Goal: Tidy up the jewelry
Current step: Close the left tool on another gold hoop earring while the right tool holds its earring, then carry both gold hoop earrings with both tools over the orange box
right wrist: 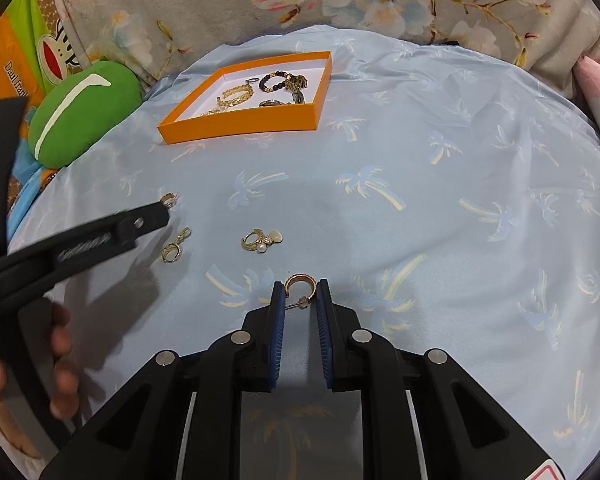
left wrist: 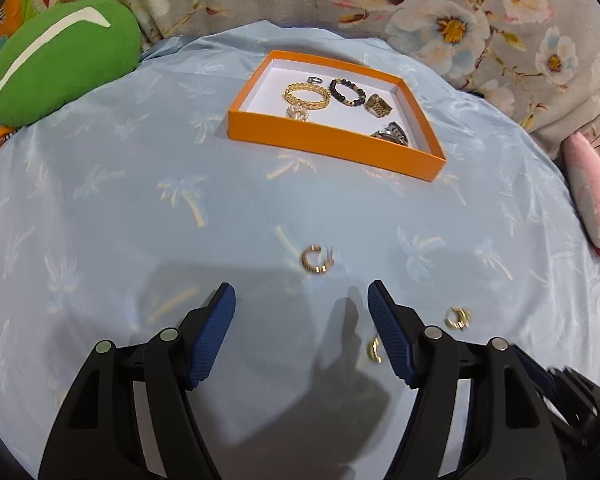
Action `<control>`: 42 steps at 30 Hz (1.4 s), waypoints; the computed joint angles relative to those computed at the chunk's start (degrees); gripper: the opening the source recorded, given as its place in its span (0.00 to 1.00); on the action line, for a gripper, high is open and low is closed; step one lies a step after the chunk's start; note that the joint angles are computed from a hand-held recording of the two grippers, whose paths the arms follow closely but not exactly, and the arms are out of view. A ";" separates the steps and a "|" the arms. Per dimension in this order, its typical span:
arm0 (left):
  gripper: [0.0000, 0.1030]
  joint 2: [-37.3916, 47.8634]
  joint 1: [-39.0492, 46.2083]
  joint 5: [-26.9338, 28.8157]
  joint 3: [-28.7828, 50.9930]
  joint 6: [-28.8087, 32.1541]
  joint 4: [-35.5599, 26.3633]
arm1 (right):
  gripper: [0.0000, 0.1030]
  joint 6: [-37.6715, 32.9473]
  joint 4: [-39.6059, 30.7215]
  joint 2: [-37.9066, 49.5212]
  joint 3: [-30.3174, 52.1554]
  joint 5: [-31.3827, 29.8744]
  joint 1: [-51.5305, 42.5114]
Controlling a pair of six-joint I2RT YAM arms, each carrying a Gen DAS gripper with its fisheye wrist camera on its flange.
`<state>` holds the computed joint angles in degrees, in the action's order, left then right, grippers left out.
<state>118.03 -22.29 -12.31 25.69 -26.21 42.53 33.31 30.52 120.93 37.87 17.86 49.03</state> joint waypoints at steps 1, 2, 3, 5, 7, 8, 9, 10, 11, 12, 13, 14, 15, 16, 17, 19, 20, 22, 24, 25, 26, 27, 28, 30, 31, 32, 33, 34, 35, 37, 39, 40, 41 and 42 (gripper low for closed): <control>0.61 0.36 0.01 -0.57 1.34 0.34 -1.28 | 0.14 0.04 0.10 0.03 -0.02 -0.09 -0.01; 0.59 0.80 -0.27 -1.56 2.75 0.86 -2.66 | 0.14 0.06 0.23 0.09 -0.05 -0.17 -0.04; 0.57 1.03 -0.53 -2.27 3.76 1.37 -3.77 | 0.14 0.06 0.23 0.09 -0.05 -0.17 -0.04; 0.51 1.57 -1.31 -3.83 5.45 2.11 -5.48 | 0.14 0.17 0.10 0.14 0.08 -0.11 0.10; 0.42 1.93 -1.98 -5.16 6.43 2.76 -6.45 | 0.14 0.04 0.16 0.08 -0.02 -0.15 -0.03; 0.36 2.09 -2.27 -5.84 6.86 2.99 -6.91 | 0.14 0.03 0.15 0.07 -0.02 -0.14 -0.05; 0.29 2.13 -2.34 -5.81 7.04 3.38 -6.97 | 0.14 0.03 0.15 0.07 -0.02 -0.14 -0.05; 0.26 2.18 -2.42 -5.69 7.14 3.70 -6.91 | 0.14 0.03 0.15 0.07 -0.02 -0.14 -0.05; 0.19 2.21 -2.38 -5.44 7.18 3.96 -6.81 | 0.14 0.02 0.16 0.07 -0.02 -0.17 -0.08; 0.17 2.22 -2.15 -4.85 7.02 4.17 -6.34 | 0.14 0.02 0.16 0.07 -0.02 -0.17 -0.08; 0.17 2.17 -1.86 -4.18 6.74 4.25 -5.76 | 0.14 0.02 0.16 0.07 -0.02 -0.17 -0.08; 0.17 2.14 -1.51 -3.39 6.34 4.26 -4.92 | 0.14 0.10 0.18 0.12 0.04 -0.16 -0.01; 0.17 2.10 -1.35 -2.82 6.02 4.24 -4.32 | 0.14 0.01 0.22 0.09 -0.01 -0.21 -0.10; 0.17 2.00 -1.38 -2.61 5.70 4.17 -3.87 | 0.14 0.05 0.23 0.11 0.01 -0.19 -0.06; 0.17 1.81 -1.49 -2.52 5.05 4.21 -2.85 | 0.14 0.11 0.26 0.13 0.02 -0.17 -0.03; 0.17 1.34 -2.02 -3.07 3.77 4.16 -1.02 | 0.14 0.29 0.63 0.11 -0.25 -0.07 -0.02; 0.17 0.95 -2.17 -3.12 3.15 4.04 -0.54 | 0.14 0.35 0.96 0.13 -0.41 -0.08 -0.04; 0.17 0.31 -2.22 -2.85 2.22 3.48 -0.12 | 0.14 0.42 1.57 0.10 -0.71 0.06 0.08; 0.17 -0.65 -2.03 -2.26 0.62 2.82 0.85 | 0.14 0.24 2.04 -0.15 -1.05 0.21 0.17; 0.17 -1.26 -2.01 -2.08 -0.36 2.46 1.46 | 0.14 0.21 2.34 -0.40 -1.41 0.53 0.37; 0.17 -1.81 -1.93 -1.97 -1.26 2.19 2.03 | 0.14 0.18 2.47 -0.58 -1.52 0.88 0.62; 0.17 -2.40 -1.88 -1.86 -2.12 1.99 2.49 | 0.14 -0.08 2.75 -0.90 -1.86 0.93 0.56; 0.17 -2.92 -1.85 -1.90 -3.00 1.83 3.03 | 0.14 -0.09 2.75 -1.13 -1.93 0.99 0.66; 0.17 -4.29 -1.68 -1.92 -5.03 1.70 4.05 | 0.14 -0.08 2.78 -2.01 -2.39 0.44 0.44; 0.17 -4.92 -1.44 -1.81 -5.88 1.65 4.39 | 0.14 -0.03 2.81 -2.57 -2.61 0.05 0.29; 0.17 -5.62 -1.07 -1.54 -6.64 1.75 4.42 | 0.14 -0.18 2.89 -3.14 -2.83 -0.38 0.01; 0.17 -6.35 -0.49 -1.12 -7.43 1.88 4.50 | 0.14 -0.45 2.75 -3.76 -2.93 -0.56 -0.21; 0.17 -6.89 -0.04 -0.78 -7.93 1.90 4.55 | 0.14 -1.07 2.00 -4.48 -2.58 -0.60 -0.56; 0.17 -7.62 0.86 0.02 -8.69 2.17 4.81 | 0.14 -1.65 1.39 -5.11 -2.21 -0.64 -0.82; 0.17 -8.91 2.43 1.17 -9.91 2.66 5.32 | 0.14 -3.17 0.38 -6.30 -1.36 -0.83 -1.69; 0.17 -10.63 3.99 1.83 -11.07 3.47 5.52 | 0.14 -4.89 -0.71 -7.10 -0.09 -0.89 -2.48; 0.17 -11.45 4.65 2.02 -11.35 3.91 5.22 | 0.14 -5.82 -1.41 -7.38 0.87 -1.10 -2.89; 0.17 -12.18 5.37 2.53 -11.49 4.37 4.94 | 0.14 -6.65 -1.95 -7.59 1.67 -1.72 -3.48; 0.17 -12.93 6.21 3.24 -11.45 4.85 4.43 | 0.14 -7.29 -2.46 -7.63 2.60 -2.40 -4.01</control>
<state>105.11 -16.08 -9.06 14.24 -21.36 46.96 26.02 28.06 113.30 40.48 15.47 45.02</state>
